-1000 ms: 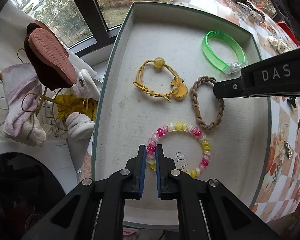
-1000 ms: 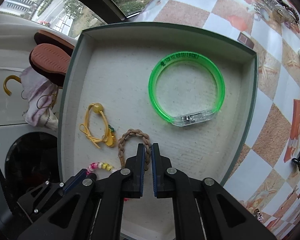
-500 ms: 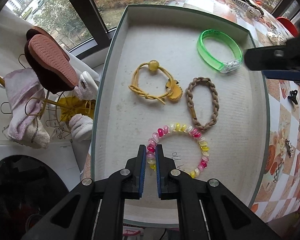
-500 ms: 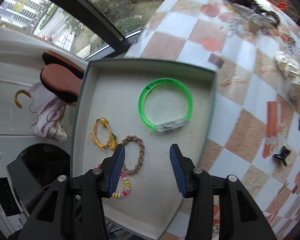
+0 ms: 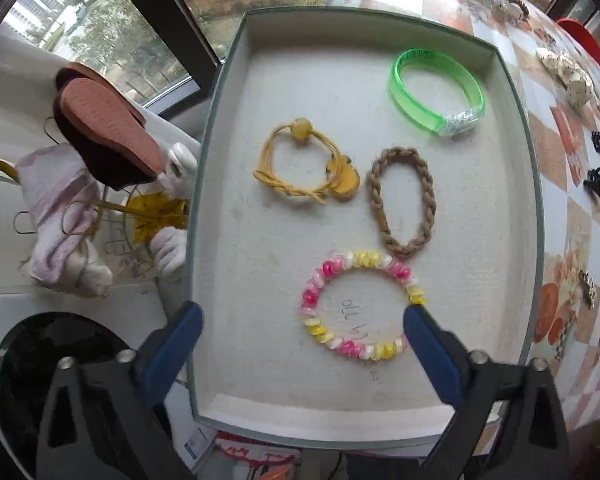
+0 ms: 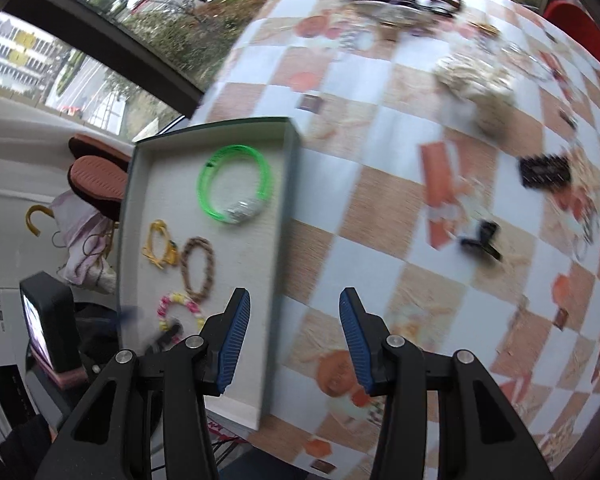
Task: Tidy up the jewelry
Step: 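Open right gripper to drop the braided bracelet while left gripper releases the beaded bracelet, then move both open grippers back over the remaining jewelry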
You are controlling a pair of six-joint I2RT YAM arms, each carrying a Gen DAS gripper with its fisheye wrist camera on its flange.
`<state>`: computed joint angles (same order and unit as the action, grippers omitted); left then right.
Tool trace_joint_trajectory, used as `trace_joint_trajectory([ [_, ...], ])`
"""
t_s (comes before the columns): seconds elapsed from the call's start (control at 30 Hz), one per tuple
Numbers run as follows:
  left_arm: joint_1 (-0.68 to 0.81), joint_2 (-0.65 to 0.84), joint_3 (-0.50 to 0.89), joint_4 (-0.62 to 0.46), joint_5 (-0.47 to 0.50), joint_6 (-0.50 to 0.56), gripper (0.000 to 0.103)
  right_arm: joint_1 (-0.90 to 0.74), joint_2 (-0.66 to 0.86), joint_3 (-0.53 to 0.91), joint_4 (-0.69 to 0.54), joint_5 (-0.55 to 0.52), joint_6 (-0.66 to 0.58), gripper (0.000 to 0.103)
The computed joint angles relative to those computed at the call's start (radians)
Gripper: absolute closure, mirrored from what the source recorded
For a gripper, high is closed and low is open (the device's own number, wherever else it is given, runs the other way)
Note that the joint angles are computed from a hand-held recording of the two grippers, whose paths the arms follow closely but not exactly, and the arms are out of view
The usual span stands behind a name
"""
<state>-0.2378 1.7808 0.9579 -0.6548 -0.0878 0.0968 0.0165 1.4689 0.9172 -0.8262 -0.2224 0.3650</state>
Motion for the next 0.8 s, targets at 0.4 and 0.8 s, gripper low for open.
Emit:
trace_joint_trajectory([
  [0.4,-0.121,-0.079,0.053,-0.054,-0.084,-0.03,0.0,-0.382,-0.24,-0.206,-0.129,0.007,-0.159,0.024],
  [0.8,-0.256,-0.051,0.189,-0.19,-0.005,-0.076,0.0,-0.836,-0.29,-0.272,-0.213,-0.024,-0.413,0.017],
])
